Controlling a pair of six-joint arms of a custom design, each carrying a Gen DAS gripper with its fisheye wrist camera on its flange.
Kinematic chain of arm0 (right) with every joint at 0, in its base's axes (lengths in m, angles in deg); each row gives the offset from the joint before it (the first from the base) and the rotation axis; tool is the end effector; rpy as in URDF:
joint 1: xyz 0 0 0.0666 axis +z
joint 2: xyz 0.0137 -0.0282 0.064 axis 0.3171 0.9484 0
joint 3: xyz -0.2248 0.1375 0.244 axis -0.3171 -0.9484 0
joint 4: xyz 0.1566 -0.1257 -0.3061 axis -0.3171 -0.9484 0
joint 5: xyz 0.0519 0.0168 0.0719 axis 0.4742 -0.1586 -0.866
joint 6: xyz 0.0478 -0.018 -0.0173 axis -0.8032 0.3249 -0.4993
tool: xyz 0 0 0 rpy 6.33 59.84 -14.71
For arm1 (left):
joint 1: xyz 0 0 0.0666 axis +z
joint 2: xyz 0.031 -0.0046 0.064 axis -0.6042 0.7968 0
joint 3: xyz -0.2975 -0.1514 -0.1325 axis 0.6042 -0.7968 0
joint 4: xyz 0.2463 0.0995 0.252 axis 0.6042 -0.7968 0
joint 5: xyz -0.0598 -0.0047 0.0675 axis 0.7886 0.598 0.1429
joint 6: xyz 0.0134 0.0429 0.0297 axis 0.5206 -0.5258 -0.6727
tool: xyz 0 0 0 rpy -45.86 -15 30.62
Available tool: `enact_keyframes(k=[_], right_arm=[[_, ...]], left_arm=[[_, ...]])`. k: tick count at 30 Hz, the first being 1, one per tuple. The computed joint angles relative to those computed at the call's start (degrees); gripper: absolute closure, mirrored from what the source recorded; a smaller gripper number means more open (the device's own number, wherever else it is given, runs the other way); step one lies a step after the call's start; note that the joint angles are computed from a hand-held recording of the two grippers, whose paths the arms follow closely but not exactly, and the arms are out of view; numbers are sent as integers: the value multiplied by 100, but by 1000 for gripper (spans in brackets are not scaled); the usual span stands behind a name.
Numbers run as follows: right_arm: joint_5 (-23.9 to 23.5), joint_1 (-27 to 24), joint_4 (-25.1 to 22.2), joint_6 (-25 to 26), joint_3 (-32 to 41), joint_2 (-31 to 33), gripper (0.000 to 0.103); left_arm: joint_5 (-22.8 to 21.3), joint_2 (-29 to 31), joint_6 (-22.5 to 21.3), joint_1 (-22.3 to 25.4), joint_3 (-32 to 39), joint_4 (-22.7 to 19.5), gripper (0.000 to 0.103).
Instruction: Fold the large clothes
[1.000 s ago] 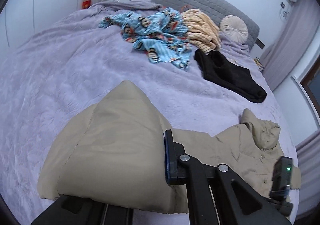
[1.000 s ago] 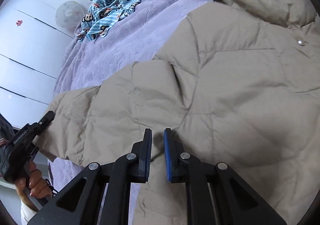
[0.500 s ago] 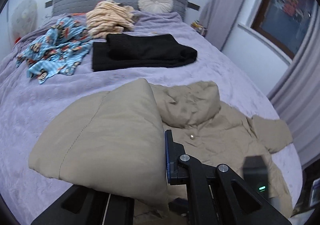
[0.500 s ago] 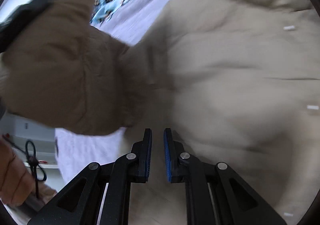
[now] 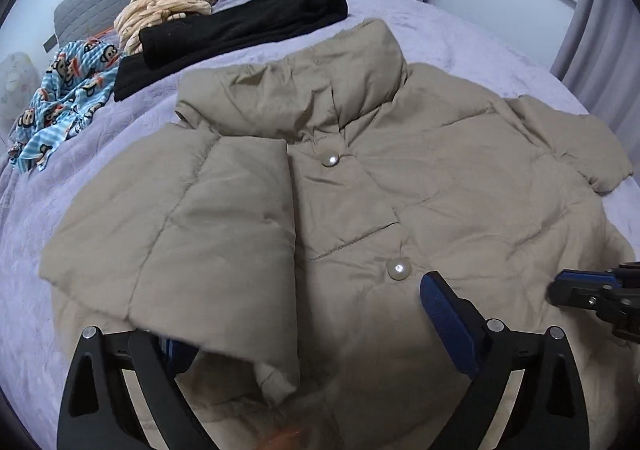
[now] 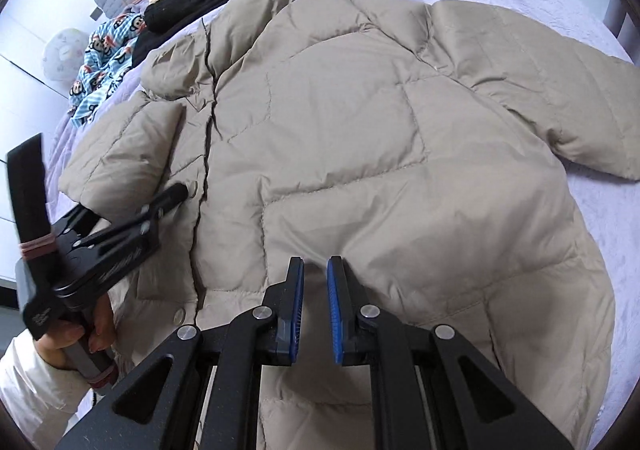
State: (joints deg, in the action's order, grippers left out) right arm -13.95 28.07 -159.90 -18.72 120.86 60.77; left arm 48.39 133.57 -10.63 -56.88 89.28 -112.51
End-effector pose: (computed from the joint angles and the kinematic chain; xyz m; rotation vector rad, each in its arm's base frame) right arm 0.4980 0.0904 0.3822 0.2240 2.8164 0.3910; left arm 0.5351 -0.1929 0.3677 0.4814 2.5549 -0.1441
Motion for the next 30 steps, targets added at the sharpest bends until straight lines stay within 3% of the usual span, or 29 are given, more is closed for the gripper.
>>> enact_keyframes(k=[4,5,6,8,11,14,16,17,19,21,23,26,28,30], right_arm=[[-67,51,5,-65,237,88,89],[-52,102,-4,12,336,110,84],[-47,199,-12,172,516,177,72],[126,411,54,545,608,105,14],[570,953,256,1242,1134,368,12],[1164,1480,224,1873,1852,947,12],[1569,1781,116,2219,2380,1425,12],[1748,1888,93,2366,2562,1603,12],[2055,2046,-59,2594,3050,2018,12],[2199,2076,-180,2680,3367,2279,13],[2294,2012,-254,2622,3599,2458,18],[2055,1743,82,2129,3090,2073,99],[1914,1419,583,1523,2332,1557,98],[1449,985,817,749,1677,1172,98]], left_arm=[[81,-710,48,370,-478,84,5],[121,-815,128,559,-540,88,5],[168,-893,249,762,-579,68,5],[399,-823,560,1259,-467,-102,5],[719,-438,1243,2022,-143,-281,5],[1669,234,1773,2616,357,-607,5],[2285,760,2099,2771,791,-917,7],[2518,990,2220,2796,978,-1024,13],[2985,1308,2375,2784,1204,-1124,51],[3372,1289,2573,2735,1114,-808,81],[2754,1039,2395,2581,991,-478,85],[1900,796,1927,2352,871,-325,88],[1325,897,1630,2227,1003,-403,88],[1011,972,1448,2105,1006,-425,88]])
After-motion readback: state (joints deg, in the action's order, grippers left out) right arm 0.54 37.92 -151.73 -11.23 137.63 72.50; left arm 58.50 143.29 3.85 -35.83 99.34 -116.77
